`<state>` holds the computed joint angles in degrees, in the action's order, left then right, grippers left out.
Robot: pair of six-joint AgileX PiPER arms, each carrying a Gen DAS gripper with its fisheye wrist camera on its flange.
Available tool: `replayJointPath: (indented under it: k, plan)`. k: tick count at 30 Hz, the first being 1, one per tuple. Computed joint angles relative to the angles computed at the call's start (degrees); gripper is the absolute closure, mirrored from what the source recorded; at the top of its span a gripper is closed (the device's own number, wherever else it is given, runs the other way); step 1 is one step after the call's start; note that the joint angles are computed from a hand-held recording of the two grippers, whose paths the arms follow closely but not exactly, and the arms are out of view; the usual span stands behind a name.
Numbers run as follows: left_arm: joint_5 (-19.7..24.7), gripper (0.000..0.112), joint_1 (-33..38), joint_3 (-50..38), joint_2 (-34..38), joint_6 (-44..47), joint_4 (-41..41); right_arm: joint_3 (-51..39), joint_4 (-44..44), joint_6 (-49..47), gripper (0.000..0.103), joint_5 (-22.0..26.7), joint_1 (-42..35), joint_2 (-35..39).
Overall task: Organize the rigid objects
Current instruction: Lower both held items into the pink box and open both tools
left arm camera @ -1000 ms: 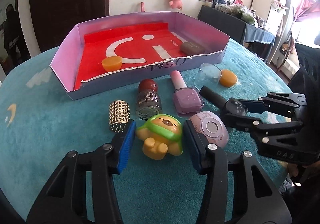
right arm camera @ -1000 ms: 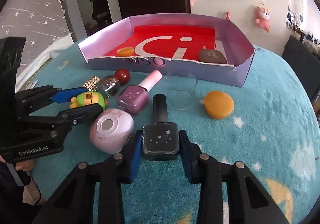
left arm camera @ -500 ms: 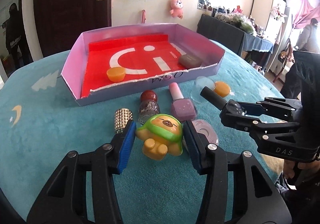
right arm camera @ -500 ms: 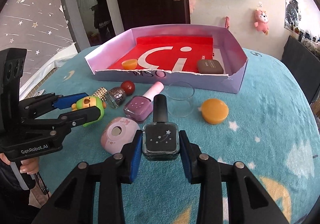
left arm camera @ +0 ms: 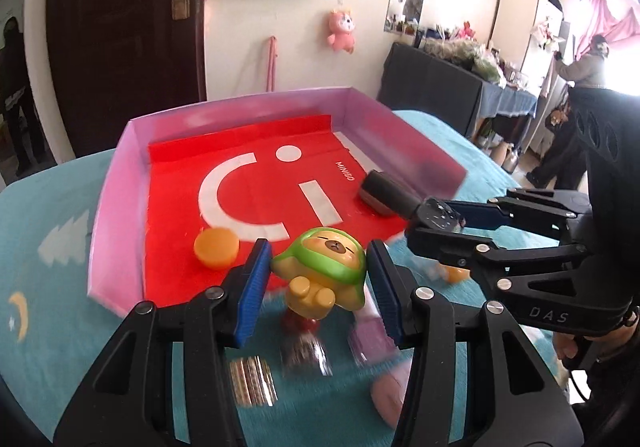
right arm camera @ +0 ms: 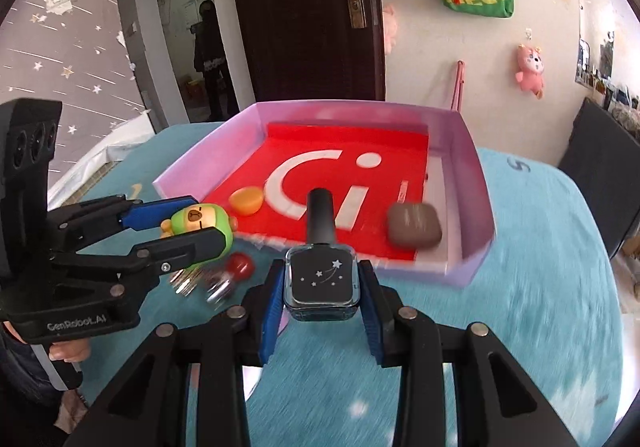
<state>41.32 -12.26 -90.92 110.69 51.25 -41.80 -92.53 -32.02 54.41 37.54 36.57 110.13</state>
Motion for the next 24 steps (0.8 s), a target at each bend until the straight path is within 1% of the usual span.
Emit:
replayJointPath:
  k: [1,6,7,11,13,15,18,22,24]
  plan:
    - [1.1,0.065,-0.7,-3.6,2.4,-3.2,3.0,-2.1,2.3,-3.1,0.065,0.4,-1.1,1.4]
    - [5.3,0.065,-2.2,-15.4,10.2,-10.1,10.1,-12.6,12.8,-16.1,0.065,3.9,-4.9,8.4]
    - [6.3,0.065,-2.3,-17.3,11.4,-10.8,10.8,-15.7,13.9,-18.0,0.065,5.9,-5.5,10.4]
    - [9.8,0.065,-2.8,-25.3,16.5,-13.3,13.7,-22.3,18.4,-23.9,0.065,9.3,-7.6,14.6]
    - [12.5,0.065,-2.9,-29.6,19.1,-14.7,14.6,-25.5,19.0,-26.0,0.065,11.3,-8.1,16.6]
    - [14.9,0.065,-3.0,-33.4,21.4,-15.7,15.6,-27.0,21.1,-28.3,0.065,12.2,-8.9,17.5]
    - [15.3,0.065,-3.3,-34.9,22.5,-16.1,17.2,-30.0,24.0,-32.3,0.065,14.4,-9.9,19.3]
    - [17.8,0.065,-3.0,-38.5,24.9,-16.9,17.3,-34.1,25.1,-35.3,0.065,17.7,-9.8,21.7]
    - [18.0,0.065,-2.8,-38.3,24.6,-16.3,16.7,-35.6,24.5,-35.7,0.065,18.9,-9.6,22.6]
